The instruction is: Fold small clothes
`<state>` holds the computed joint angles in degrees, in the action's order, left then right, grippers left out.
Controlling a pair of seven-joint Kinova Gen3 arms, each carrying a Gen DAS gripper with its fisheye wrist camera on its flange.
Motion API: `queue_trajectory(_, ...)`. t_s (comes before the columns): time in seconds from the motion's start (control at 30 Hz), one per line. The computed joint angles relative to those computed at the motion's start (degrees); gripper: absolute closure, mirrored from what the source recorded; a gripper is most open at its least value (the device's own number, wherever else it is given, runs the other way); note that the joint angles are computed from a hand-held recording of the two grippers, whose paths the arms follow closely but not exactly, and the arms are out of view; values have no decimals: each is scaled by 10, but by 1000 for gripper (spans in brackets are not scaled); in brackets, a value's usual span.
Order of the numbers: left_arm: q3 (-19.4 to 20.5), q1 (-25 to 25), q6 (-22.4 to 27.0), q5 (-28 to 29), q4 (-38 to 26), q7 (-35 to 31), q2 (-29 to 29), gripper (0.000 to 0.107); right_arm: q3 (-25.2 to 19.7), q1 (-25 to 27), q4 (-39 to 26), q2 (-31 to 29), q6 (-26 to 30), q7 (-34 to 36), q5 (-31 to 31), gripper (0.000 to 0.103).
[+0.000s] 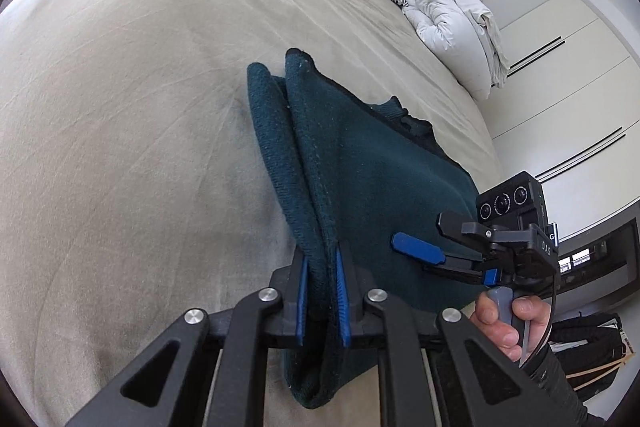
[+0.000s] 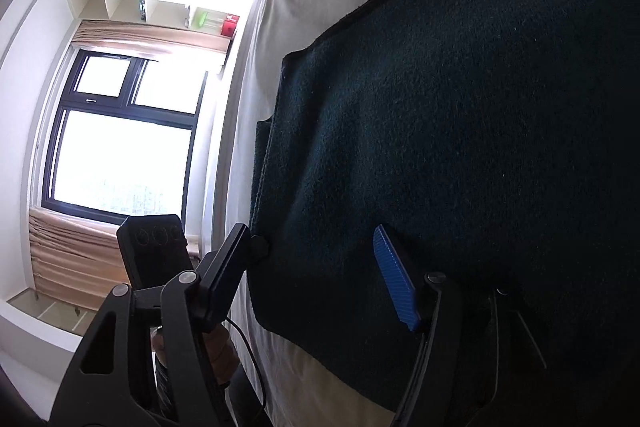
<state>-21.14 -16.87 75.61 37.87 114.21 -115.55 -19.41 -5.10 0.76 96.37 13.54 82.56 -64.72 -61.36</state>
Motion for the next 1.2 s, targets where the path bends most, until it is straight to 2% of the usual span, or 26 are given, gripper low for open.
queue_trajectory(0.13, 55, 21, -6, -11, -45, 63, -14, 95, 5, 24, 0, 9, 27, 16, -29, 40)
queue_trajectory(0.27, 133, 68, -28, -26, -105, 135, -8, 95, 23, 76, -4, 26, 74, 40, -68, 38)
queue_trajectory(0.37, 203, 107, -66, -36, -142, 187, 21, 95, 34, 125, -17, 58, 122, 44, -96, 38)
queue_trajectory(0.47, 248, 147, -123, -36, -149, 213, 57, 95, 39, 173, -32, 93, 159, 41, -117, 32)
queue_trajectory(0.6, 262, 193, -177, -18, -132, 232, 94, 95, 29, 205, -59, 139, 184, 21, -117, 31)
queue_trajectory(0.77, 265, 235, -227, -49, -107, 261, 98, 95, 5, 217, -69, 168, 187, 28, -135, 31)
queue_trajectory(0.87, 240, 254, -247, -22, -82, 241, 89, 91, 0, 203, -99, 172, 177, 16, -110, 31)
queue_trajectory(0.97, 211, 267, -248, 21, -59, 198, 72, 90, -2, 184, -131, 163, 160, -4, -72, 33)
queue_trajectory(1.03, 216, 269, -251, 18, -53, 190, 53, 79, -5, 168, -154, 158, 152, -17, -40, 47)
queue_trajectory(1.07, 214, 273, -254, 19, -46, 182, 40, 78, -5, 160, -166, 157, 149, -25, -21, 52)
queue_trajectory(1.13, 194, 283, -256, 36, -28, 155, 15, 78, -6, 149, -176, 153, 146, -37, 10, 75)
queue_trajectory(1.2, 178, 284, -253, 41, -11, 146, -7, 78, -4, 142, -185, 149, 137, -47, 35, 90)
